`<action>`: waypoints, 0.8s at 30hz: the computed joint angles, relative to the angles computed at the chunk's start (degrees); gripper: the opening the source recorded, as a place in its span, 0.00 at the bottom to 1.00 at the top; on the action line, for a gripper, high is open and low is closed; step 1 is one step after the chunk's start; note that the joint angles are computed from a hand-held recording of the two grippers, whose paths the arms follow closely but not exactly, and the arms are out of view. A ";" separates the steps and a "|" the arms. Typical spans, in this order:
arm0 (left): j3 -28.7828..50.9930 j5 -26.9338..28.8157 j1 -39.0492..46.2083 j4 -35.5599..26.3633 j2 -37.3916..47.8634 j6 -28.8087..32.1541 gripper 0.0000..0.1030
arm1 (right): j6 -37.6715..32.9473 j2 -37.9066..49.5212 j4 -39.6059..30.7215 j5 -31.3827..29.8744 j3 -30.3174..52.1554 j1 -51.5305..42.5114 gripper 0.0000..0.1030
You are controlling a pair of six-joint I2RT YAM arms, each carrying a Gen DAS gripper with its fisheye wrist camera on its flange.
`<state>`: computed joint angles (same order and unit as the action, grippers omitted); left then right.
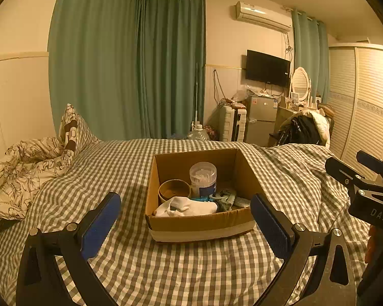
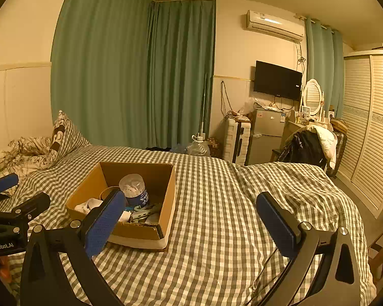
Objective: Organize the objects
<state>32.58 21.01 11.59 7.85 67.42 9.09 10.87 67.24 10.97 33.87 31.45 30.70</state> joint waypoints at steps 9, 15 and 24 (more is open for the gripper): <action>0.16 -0.06 0.17 -0.22 0.20 0.06 1.00 | -0.40 0.14 0.39 -0.42 -0.23 -0.22 1.00; 0.04 1.06 0.54 -0.35 -0.03 0.22 1.00 | -0.34 0.22 0.44 -0.30 -0.19 -0.12 1.00; -0.13 -0.49 -0.13 -0.48 -0.26 -0.89 1.00 | -0.34 0.38 0.42 -0.11 -0.19 0.00 1.00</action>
<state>32.45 20.52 11.46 7.37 67.16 8.20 10.53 67.62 11.39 33.76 31.26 30.70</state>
